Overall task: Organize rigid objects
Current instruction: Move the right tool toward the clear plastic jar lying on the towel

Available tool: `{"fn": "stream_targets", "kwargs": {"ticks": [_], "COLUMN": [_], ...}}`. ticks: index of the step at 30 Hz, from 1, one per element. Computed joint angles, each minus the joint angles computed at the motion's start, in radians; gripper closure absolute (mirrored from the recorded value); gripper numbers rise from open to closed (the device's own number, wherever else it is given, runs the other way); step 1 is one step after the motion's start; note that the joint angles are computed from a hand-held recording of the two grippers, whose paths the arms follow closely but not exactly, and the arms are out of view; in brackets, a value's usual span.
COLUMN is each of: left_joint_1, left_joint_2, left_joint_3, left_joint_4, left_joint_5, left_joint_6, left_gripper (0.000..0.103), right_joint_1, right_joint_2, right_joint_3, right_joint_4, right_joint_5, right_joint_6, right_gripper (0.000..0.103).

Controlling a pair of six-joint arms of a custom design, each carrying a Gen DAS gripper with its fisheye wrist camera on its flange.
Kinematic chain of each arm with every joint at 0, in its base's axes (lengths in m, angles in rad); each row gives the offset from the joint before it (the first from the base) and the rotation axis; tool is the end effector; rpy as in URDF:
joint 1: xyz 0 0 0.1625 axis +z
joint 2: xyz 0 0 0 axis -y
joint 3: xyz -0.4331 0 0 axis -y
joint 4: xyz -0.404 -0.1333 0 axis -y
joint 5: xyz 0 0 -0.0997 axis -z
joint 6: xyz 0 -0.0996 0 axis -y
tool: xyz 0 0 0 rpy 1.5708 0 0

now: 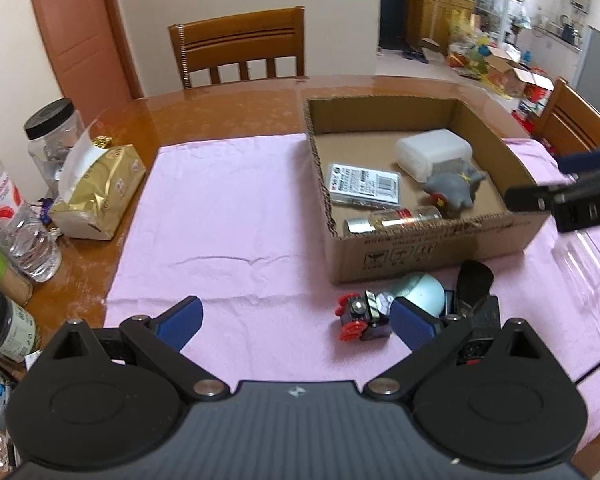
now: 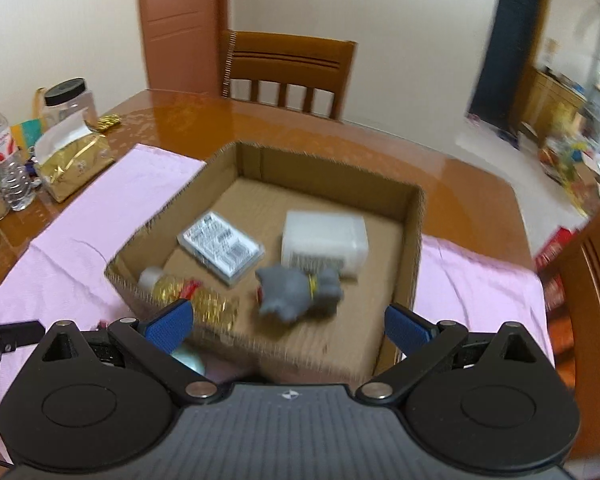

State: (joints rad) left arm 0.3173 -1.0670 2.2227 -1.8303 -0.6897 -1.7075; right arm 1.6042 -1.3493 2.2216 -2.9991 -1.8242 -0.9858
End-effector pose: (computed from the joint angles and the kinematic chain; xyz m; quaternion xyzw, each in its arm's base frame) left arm -0.3000 -0.3197 0.0547 -0.0035 0.8359 -0.3474 0.4249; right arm 0.1247 -0.4866 0.2464 0.4351 -0.8496 0.1862 0.2328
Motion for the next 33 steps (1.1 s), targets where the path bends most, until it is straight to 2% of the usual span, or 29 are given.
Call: {"fn": "stream_targets", "kwargs": {"ticks": [5,9,11,14,17,20,22,25,28,31,33], "left_joint_1": [-0.005,-0.008,-0.006,-0.008,-0.005,-0.002,0.006,0.01,0.011,0.013,0.015], "left_joint_2": [0.006,0.034,0.051,0.08,0.123,0.159,0.18,0.204,0.218,0.231,0.238], "left_joint_3": [0.049,0.058,0.056,0.046,0.001,-0.036,-0.061,-0.091,-0.114,-0.133,-0.146], "left_joint_4": [-0.12,-0.169,-0.195,-0.212,-0.15,-0.125,-0.115,-0.08,-0.05,-0.024,-0.001], "left_joint_5": [-0.007,-0.02,-0.035,-0.044,-0.053,-0.061,-0.07,-0.076,-0.081,-0.081,-0.082], "left_joint_6": [0.082,0.095,0.095,0.092,0.034,-0.019,-0.041,-0.072,-0.111,-0.139,-0.167], "left_gripper": [0.004,0.004,0.004,0.004,0.004,0.004,0.004,0.004,0.004,0.004,0.004], "right_joint_1": [-0.049,-0.088,-0.118,-0.159,-0.201,-0.233,-0.257,-0.275,-0.275,-0.271,-0.266], "right_joint_2": [-0.043,-0.066,-0.095,-0.111,-0.09,-0.06,-0.064,-0.072,-0.092,-0.124,-0.131], "right_joint_3": [0.127,0.206,0.228,0.222,0.19,0.135,0.096,0.036,0.016,-0.023,-0.043], "right_joint_4": [-0.126,-0.226,-0.234,-0.266,-0.323,-0.325,-0.244,-0.063,0.07,0.283,0.34], "right_joint_5": [-0.031,-0.062,-0.054,-0.045,-0.047,-0.066,-0.054,-0.051,-0.045,-0.037,-0.034], "right_joint_6": [0.037,0.042,0.03,0.014,-0.017,-0.069,-0.071,-0.047,-0.071,-0.082,-0.114], "right_gripper": [0.0,0.0,0.0,0.0,0.0,0.0,0.0,0.0,0.0,0.0,0.0]}}
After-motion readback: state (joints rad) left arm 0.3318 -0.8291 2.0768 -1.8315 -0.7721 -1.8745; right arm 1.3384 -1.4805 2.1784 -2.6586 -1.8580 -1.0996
